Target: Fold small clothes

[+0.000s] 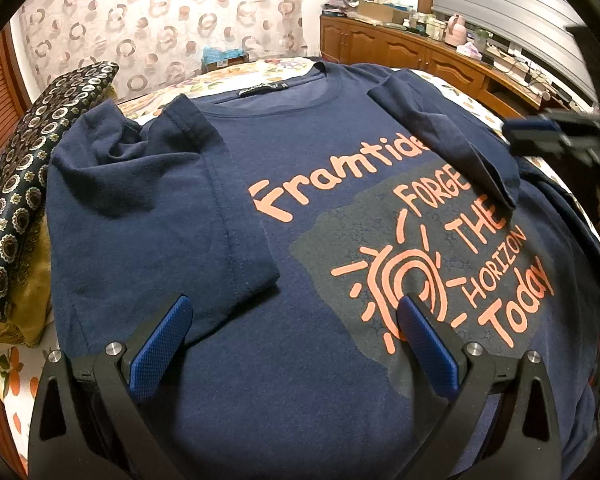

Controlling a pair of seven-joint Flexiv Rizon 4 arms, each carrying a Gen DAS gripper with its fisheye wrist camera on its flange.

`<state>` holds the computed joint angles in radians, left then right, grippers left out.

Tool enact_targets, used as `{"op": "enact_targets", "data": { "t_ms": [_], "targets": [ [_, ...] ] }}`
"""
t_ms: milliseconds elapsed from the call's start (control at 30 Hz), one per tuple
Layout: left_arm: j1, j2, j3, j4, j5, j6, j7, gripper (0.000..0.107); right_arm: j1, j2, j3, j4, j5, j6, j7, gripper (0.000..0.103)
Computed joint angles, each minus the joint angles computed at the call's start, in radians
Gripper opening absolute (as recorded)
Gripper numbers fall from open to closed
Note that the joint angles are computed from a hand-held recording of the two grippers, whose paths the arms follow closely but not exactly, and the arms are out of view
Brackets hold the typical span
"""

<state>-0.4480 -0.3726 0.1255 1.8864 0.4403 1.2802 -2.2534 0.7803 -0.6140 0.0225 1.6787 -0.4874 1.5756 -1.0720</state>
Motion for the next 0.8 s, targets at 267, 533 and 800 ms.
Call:
{"op": "enact_targets", "data": {
  "t_ms": [267, 533, 800],
  "targets": [
    [0.003, 0.056, 0.042, 0.04, 0.037, 0.063, -0.064, 0.103, 0.002, -0.12, -0.104, -0.204, -0.026, -0.118, 0.074, 0.039],
    [0.065, 0.123, 0.046, 0.028, 0.118, 0.04, -0.115, 0.103, -0.056, -0.255, 0.014, -0.447, -0.054, -0.327, -0.071, 0.039],
    [0.142, 0.126, 0.02, -0.027, 0.151, 0.003, -0.128, 0.103, -0.107, -0.406, 0.297, -0.734, 0.125, -0.397, -0.423, 0.039]
  ]
}}
